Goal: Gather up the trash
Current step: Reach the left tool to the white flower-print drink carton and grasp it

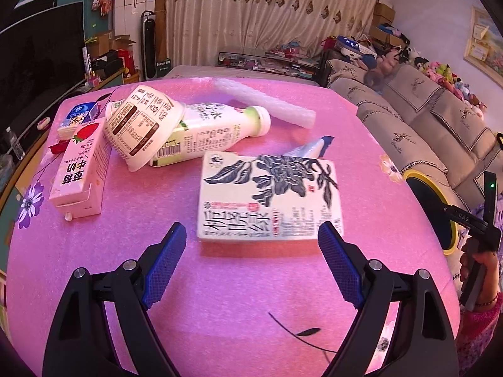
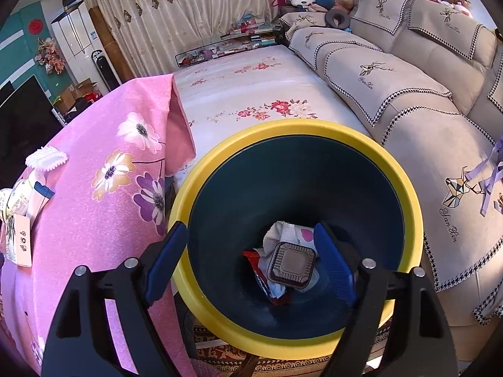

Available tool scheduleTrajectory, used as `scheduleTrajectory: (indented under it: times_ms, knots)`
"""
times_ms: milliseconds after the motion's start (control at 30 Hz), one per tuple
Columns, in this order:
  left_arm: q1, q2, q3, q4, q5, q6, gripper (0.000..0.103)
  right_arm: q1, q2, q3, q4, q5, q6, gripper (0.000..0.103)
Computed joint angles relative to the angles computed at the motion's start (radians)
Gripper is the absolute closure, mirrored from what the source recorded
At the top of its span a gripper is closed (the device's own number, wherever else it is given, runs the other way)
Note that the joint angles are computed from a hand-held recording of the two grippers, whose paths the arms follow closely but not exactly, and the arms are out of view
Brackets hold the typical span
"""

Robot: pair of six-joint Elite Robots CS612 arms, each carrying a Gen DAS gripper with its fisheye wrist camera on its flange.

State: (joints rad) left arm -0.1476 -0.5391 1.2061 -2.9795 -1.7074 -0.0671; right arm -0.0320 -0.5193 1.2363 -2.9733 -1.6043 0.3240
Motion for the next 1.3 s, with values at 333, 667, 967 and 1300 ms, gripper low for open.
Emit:
scheduleTrajectory:
  times_ms: [333, 667, 967, 1300]
  knots:
    - [0.009, 0.033, -0.058, 0.095, -0.076, 0.116, 0.016, 0.004, 0.000, -0.008, 0.008, 0.006, -0.008, 0.025]
    - [-0.022, -0.051, 0.071, 0.173, -0.345, 0.381, 0.016, 0.007, -0.002, -0.008, -0.005, 0.020, -0.008, 0.025]
    - [-0.027, -0.029, 0.016, 0.075, -0.177, 0.398, 0.014, 0.003, -0.010, 0.008, -0.034, 0.030, -0.001, 0.025]
    - [-0.041, 0.052, -0.128, 0.189, -0.085, 0.433, 0.013, -0.002, -0.007, 0.008, -0.023, 0.030, 0.009, 0.025]
